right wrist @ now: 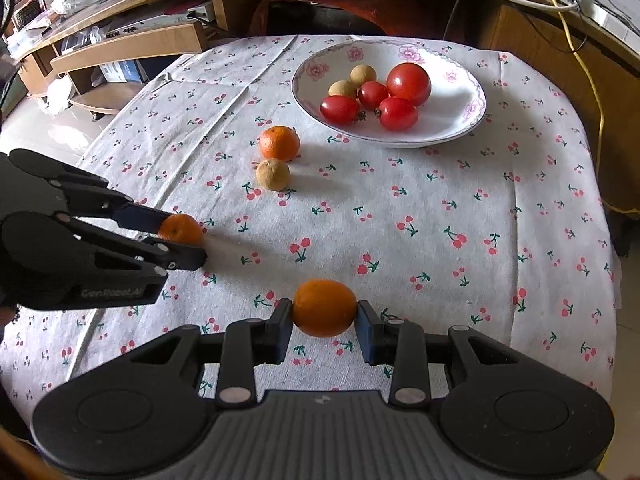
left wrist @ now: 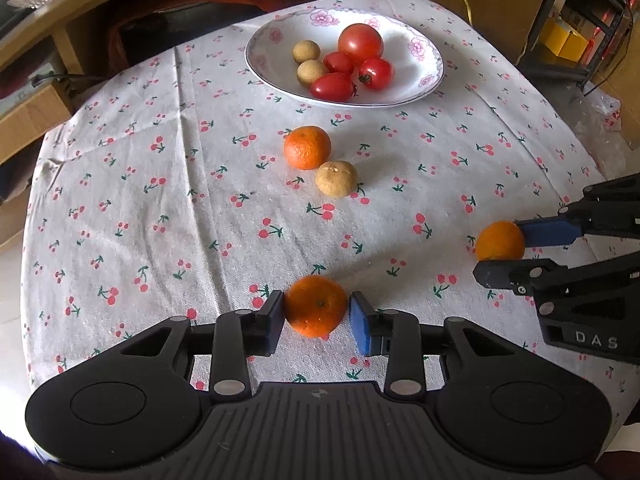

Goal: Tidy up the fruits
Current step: 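Lift both held mandarins off the cloth and carry them toward the white bowl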

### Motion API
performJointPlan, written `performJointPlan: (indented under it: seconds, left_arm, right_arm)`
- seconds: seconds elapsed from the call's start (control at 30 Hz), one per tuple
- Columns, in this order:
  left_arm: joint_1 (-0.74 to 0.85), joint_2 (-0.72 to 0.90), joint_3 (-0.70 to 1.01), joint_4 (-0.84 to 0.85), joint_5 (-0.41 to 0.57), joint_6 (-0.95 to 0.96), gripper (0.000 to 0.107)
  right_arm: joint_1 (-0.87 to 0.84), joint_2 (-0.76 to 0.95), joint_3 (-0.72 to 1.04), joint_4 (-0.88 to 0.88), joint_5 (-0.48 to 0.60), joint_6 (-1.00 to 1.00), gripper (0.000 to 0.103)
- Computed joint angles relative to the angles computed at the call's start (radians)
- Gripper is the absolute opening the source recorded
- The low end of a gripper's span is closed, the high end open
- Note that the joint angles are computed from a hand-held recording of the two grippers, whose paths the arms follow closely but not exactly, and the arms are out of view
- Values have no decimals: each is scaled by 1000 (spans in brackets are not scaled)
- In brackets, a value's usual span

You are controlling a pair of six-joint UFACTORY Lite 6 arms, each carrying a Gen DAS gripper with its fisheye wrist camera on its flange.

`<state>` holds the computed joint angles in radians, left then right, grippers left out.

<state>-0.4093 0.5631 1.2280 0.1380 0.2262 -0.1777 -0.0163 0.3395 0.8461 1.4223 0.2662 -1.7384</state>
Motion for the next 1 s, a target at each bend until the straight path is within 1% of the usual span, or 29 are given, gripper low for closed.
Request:
performJointPlan:
  seconds: [0.23,0.63,1.0]
  left_arm:
    - [-8,-13,-13,9,4,9,40]
    - [-14,-33,-10,37,-11,-18,40]
    - [-31,-30,23,74,-11,-63,40]
  right_arm:
    - [-7,1,2,-3,1,7,32]
    - [0,-9,12,77,-9,-61,32]
    - [18,-17,28,99,-21,-73,32]
